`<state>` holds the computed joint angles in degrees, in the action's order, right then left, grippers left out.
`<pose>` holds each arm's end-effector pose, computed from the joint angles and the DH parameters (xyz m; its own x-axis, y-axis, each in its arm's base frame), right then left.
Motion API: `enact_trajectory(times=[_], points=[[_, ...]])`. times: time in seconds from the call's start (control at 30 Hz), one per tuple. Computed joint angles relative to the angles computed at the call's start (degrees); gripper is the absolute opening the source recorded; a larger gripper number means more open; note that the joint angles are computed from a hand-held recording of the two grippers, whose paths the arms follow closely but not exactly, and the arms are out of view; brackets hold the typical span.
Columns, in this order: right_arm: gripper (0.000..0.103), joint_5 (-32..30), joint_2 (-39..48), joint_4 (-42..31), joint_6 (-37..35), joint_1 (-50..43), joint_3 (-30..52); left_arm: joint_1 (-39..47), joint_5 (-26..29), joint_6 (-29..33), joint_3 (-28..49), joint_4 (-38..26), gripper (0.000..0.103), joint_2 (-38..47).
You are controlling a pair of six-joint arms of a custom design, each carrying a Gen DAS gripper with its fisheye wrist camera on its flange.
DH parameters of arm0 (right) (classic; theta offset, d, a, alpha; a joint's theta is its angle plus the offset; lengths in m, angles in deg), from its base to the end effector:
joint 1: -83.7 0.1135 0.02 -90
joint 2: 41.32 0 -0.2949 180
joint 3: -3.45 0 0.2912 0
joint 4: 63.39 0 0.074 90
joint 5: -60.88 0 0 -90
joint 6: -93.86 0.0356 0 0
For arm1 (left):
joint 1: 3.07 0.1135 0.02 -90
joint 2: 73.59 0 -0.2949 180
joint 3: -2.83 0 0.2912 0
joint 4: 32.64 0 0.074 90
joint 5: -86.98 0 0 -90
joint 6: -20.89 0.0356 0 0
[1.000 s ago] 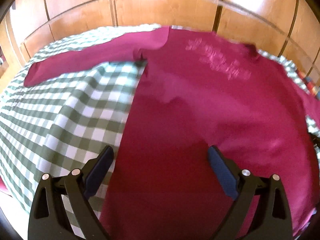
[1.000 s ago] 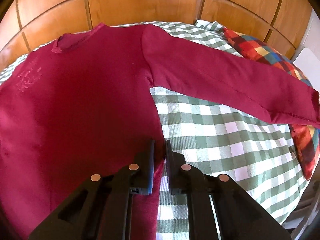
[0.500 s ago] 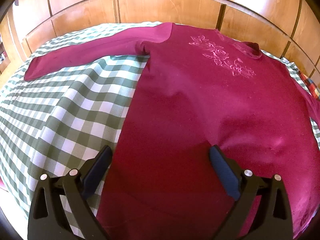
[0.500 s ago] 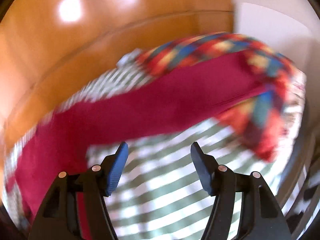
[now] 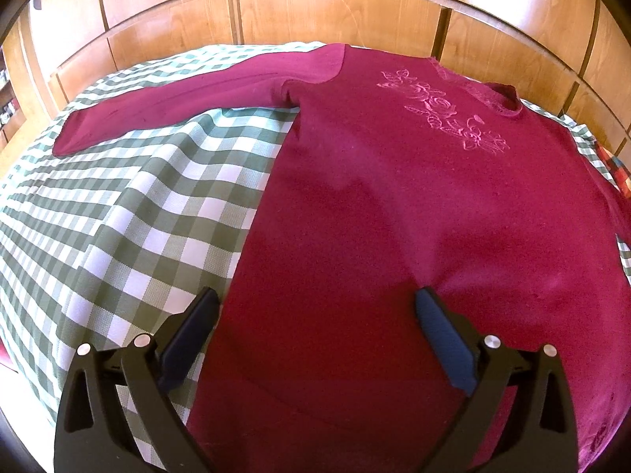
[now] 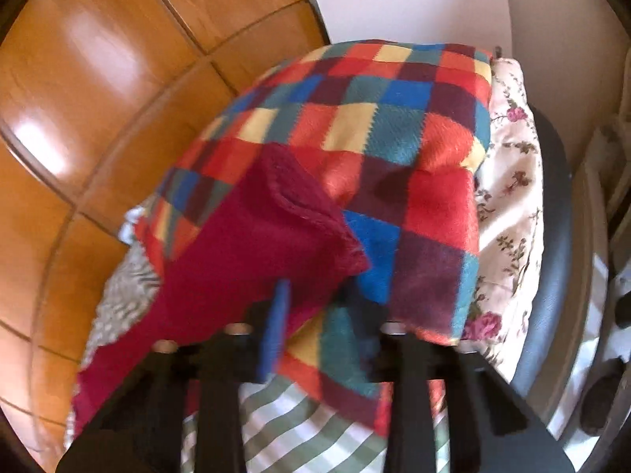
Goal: Fold small clothes
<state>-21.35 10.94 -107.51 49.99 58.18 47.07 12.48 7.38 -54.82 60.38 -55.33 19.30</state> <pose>0.1726 -0.0877 0.2160 -0.1369 0.8569 -0.4970 0.8649 0.3480 0.3617 0.3198 0.0823 0.1471 -0.8343 0.0198 -0.5509 0.0354 0.9992 -0.0177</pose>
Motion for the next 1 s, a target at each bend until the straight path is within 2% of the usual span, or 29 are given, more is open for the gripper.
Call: enact_trajectory(times=[0.07, 0.2, 0.3, 0.5, 0.7, 0.83, 0.9, 0.93, 1.0], points=[[0.006, -0.5, -0.3, -0.2, -0.6, 0.2, 0.7, -0.1, -0.1, -0.1, -0.1, 0.1, 0.1, 0.0], [0.006, 8.6, -0.9, -3.3, -2.4, 10.5, 5.6, -0.4, -0.7, 0.1, 0.4, -0.8, 0.099, -0.6], [0.006, 12.5, 0.3, -3.7, -3.2, 17.6, 10.0, -0.8, -0.1, 0.7, 0.2, -1.1, 0.098, -2.9], [0.005, 16.5, 9.8, 1.3, -3.8, 33.0, 20.2, -1.1, 3.1, 1.9, 0.6, -2.5, 0.098, -4.7], [0.005, 13.0, 28.6, 10.0, -5.7, 45.0, 34.2, -1.2, 5.4, 1.3, 1.0, -3.9, 0.098, -4.9], [0.005, 7.6, 42.0, 11.7, -7.1, 50.4, 46.5, -1.0, 6.6, 1.5, 0.9, -4.2, 0.098, -5.5], [0.006, 5.4, 46.8, 12.0, -7.5, 52.4, 50.6, -0.7, 6.9, 1.7, 1.1, -4.4, 0.098, -5.4], [0.007, 2.2, 49.0, 13.8, -5.3, 53.1, 50.8, -0.5, 7.1, 1.8, 1.2, -4.4, 0.098, -5.3], [0.023, 1.7, 48.3, 15.4, -2.8, 52.9, 47.7, -0.2, 7.5, 2.1, 1.4, -4.6, 0.098, -5.2]])
